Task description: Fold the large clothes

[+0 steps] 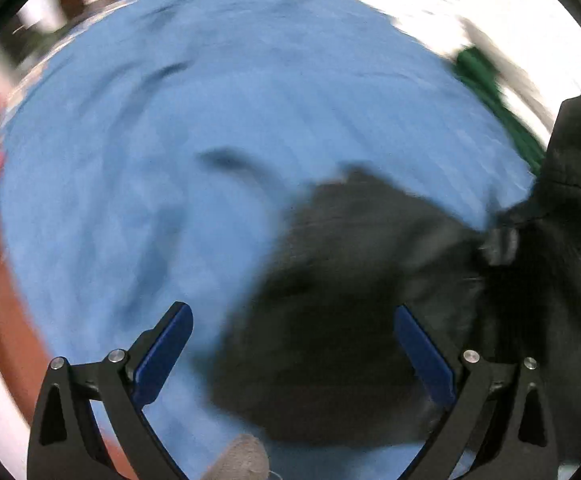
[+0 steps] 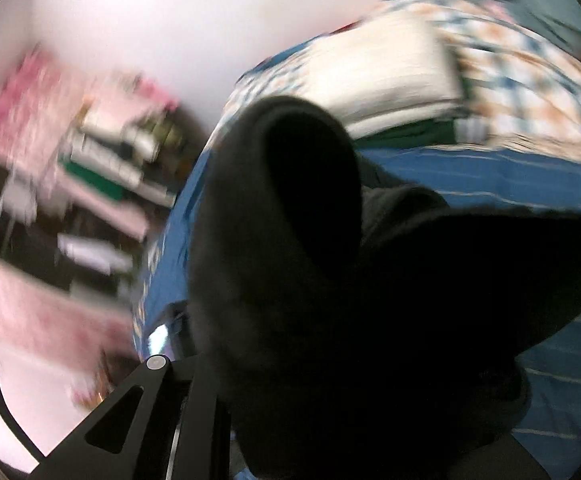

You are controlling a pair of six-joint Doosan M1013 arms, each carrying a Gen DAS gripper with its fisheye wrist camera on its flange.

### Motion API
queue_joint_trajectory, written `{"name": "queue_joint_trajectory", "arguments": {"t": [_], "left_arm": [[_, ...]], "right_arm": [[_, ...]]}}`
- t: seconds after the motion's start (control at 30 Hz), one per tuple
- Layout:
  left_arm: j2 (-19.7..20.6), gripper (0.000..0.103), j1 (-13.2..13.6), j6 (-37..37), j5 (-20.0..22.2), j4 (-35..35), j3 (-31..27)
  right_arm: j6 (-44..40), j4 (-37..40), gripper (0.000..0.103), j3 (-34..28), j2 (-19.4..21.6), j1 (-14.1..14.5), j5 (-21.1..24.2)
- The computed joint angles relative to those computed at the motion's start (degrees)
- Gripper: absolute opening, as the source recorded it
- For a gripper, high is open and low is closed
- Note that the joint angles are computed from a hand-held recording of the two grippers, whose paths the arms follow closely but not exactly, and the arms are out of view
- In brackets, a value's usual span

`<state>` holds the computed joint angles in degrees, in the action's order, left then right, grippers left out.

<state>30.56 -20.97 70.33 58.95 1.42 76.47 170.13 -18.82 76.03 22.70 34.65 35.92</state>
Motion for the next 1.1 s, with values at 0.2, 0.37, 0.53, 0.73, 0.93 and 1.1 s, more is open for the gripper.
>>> {"name": "queue_joint_trajectory", "arguments": {"t": [0.2,0.37,0.53,0.73,0.93,1.1], "left_arm": [[-5.0,0.103,4.9,-10.3,0.9,8.1,9.0],[-7.2,0.103,6.5,-14.9,2.3,9.5,12.5],[-10.0,0.103,6.6,-16.3,1.6,9.4,14.3],[-9.7,0.103,5.1,-20.5,1.0,13.8,11.5],[-8.6,0.103,3.2,-22.8,-1.9,18.8,10.0],[-2.9,0.103,2.2,-16.7,-1.9,15.2,3.8]], "right_arm": [[-25.0,16.0,0.017,-21.2,14.7,1.9,12.3],[-34.6,25.8,0.032,-37.8,27.3,3.5,26.9],[-42.3,34.7,0.069,-39.1,28.2,2.4,27.4],[-53.5,51.7,0.071,-21.0,16.7,0.2,18.2],[-41.2,42.7,0.068,-17.4,13.4,-2.7,18.6],[-37.1,39.8,0.035,-23.1,19.4,-4.5,21.8]]}}
